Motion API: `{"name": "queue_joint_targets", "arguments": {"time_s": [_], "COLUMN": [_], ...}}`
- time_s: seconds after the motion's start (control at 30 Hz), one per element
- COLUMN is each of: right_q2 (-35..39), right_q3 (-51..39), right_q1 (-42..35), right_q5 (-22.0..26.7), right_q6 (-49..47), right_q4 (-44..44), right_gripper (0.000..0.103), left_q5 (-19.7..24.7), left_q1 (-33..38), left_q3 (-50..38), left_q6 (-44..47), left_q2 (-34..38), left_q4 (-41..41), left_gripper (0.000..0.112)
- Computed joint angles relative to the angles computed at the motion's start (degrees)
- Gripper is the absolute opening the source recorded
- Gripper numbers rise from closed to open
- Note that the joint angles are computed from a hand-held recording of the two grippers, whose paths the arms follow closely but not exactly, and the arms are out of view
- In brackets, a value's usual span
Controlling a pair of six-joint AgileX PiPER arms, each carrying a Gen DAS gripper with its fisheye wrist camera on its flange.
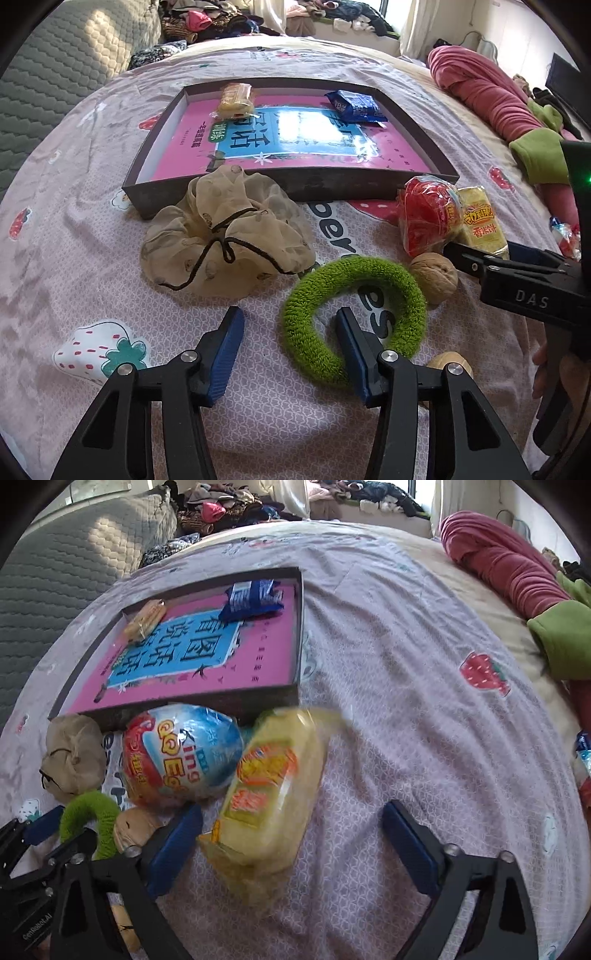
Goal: Organize objects
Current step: 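Grasp the green fuzzy ring with the left gripper while the right grasps the yellow cake packet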
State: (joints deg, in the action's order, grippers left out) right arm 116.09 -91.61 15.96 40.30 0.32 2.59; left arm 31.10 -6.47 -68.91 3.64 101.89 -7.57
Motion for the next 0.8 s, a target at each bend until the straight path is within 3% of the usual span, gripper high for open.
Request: {"name": "queue_joint_targets", "arguments": {"time_s": [0.1,0.3,0.5,0.8], "right_q2": [-1.20,-3.21,-5.87,-10.08], "right_q3": [1.82,3.36,6.51,11.37], "right_q1": [-0.09,-0.32,-0.83,-1.21], "right_q5": [-1.57,-1.61,-3.06,-4.36], "right_q6": [-0.86,-4.06,-8.59,-11.55], "right_q4": [0.62,3.03,6.32,7.85], "right_gripper": [0.076,0.054,0.044,0.043], "left_q5": [0.07,0.87,1.22,1.98], "left_q1": [0.00,1.05,1.03,0.84], "left_q3": [-0.14,-0.08,0.47,1.83], "left_q6": [-0.14,3.41,3.98,3.84], "left_q2": [0.06,-0.23,-0.99,-2.75], "left_q4": [0.07,-4.34,-4.83,-4.02], "left_gripper": [0.050,0.016,0.012,0.012]}}
